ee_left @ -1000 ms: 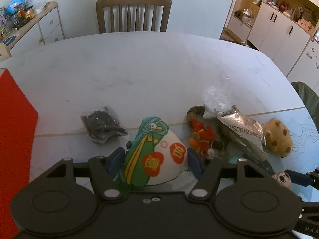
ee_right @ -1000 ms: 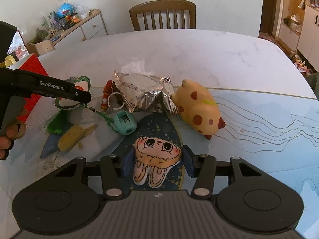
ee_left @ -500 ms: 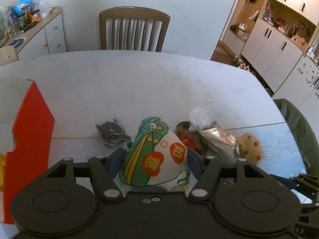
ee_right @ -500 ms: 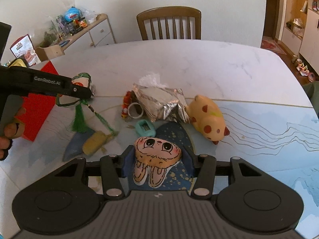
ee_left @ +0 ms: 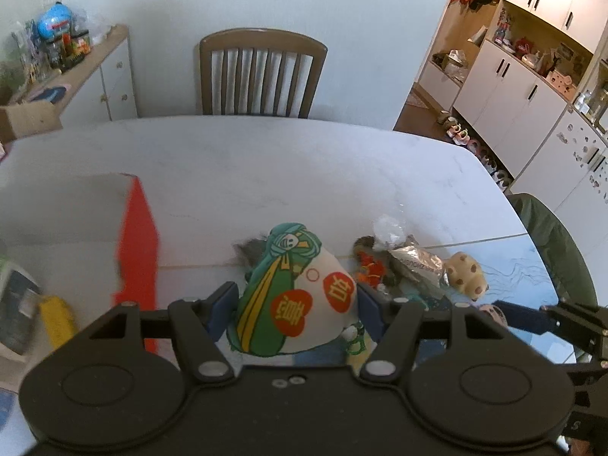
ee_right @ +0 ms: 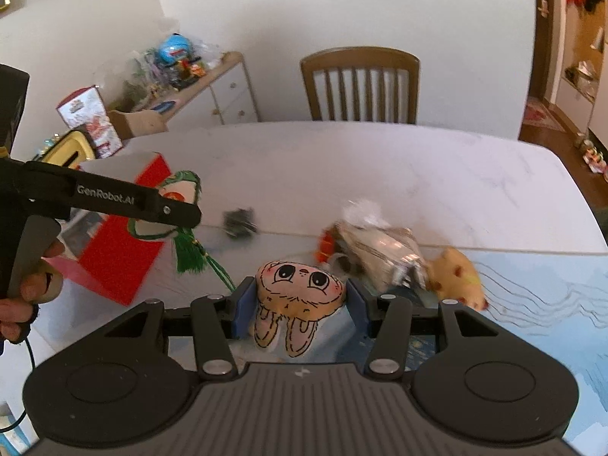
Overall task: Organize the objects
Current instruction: 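Carry the cone packet and cookie into the cardboard box with both tools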
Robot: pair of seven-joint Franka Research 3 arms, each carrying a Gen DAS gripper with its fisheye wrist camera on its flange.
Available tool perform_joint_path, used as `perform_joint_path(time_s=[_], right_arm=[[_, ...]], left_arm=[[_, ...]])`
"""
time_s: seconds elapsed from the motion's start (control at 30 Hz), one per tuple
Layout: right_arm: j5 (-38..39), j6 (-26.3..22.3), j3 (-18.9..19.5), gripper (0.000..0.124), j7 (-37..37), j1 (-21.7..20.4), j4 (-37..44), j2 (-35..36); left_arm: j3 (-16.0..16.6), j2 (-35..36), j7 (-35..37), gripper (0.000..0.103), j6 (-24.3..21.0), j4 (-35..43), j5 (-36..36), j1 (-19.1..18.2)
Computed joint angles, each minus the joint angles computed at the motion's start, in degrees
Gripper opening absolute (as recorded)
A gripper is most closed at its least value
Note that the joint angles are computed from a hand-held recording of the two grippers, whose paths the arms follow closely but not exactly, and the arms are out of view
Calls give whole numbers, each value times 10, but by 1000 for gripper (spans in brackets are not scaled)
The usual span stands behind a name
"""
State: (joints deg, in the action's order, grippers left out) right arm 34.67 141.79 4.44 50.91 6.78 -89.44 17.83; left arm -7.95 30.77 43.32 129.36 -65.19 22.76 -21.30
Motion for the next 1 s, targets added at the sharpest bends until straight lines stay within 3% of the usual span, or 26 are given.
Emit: perform_joint_path(time_s=[0.5, 1.0], right_arm=[[-14, 20, 26, 51, 35, 67, 12, -21], [-82, 30, 43, 51, 93, 141, 88, 37]], left_arm=[[-12, -187, 38, 66, 60, -229, -13, 80], [1, -278, 76, 66, 84, -351, -29, 155]])
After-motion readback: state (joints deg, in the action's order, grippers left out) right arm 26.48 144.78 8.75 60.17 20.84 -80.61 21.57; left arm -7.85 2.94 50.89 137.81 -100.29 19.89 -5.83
